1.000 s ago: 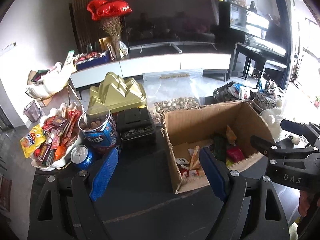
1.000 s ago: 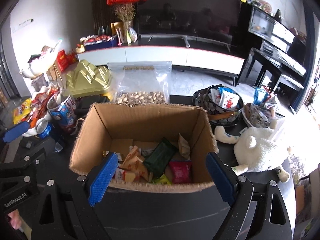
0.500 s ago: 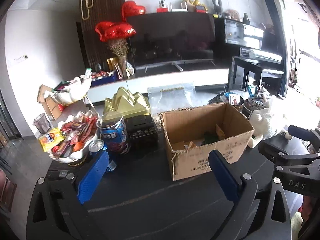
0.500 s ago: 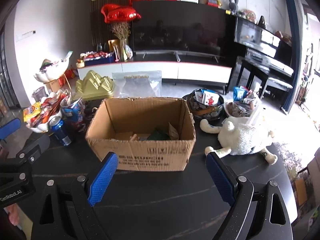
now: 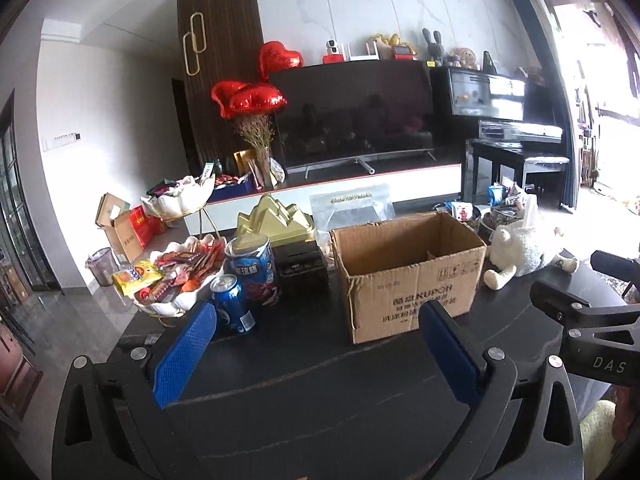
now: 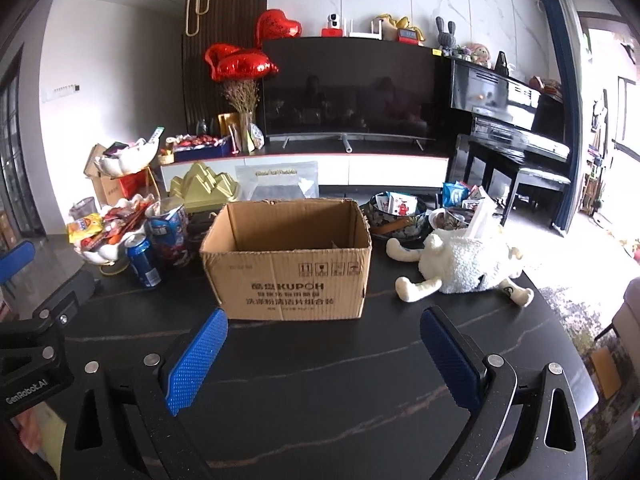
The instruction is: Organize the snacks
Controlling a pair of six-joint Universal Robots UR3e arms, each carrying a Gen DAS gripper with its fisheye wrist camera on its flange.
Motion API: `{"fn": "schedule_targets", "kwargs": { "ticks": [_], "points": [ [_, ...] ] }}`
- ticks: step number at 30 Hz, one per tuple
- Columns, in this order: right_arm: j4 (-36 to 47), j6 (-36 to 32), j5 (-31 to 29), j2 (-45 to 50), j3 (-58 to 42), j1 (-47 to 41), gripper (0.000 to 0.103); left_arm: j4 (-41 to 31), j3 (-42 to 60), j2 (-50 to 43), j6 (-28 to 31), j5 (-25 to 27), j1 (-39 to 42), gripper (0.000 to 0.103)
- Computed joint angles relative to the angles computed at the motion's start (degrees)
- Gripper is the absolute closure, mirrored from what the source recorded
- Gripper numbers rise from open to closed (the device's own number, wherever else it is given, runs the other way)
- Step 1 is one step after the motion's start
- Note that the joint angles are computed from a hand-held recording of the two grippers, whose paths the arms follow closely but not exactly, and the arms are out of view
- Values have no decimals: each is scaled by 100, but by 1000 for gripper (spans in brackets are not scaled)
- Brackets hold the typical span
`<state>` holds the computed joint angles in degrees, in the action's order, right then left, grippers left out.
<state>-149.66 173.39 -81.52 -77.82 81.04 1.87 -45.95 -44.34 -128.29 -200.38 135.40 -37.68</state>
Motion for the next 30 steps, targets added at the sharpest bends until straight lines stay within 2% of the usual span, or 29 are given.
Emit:
{"fn": "schedule_targets", "kwargs": {
  "ticks": [5, 9, 13, 17, 30],
  "points": [
    [-356, 19, 179, -547, 812, -88, 5, 357, -638, 331, -84, 49, -185, 0],
    [-646, -7, 105, -878, 1332, -94, 5, 479, -927, 451, -258, 338, -406, 0],
    [-670, -23, 309, -1139, 1650, -200, 5, 624, -1297, 677, -370, 177, -480, 0],
    [-816, -36, 394, -1439, 2040, -308, 5, 677, -1393, 717, -404, 287, -609, 0],
    [-970, -98, 545, -1805, 2427, -437, 5, 746, -1484, 766, -482, 435, -765, 0]
  ]
}}
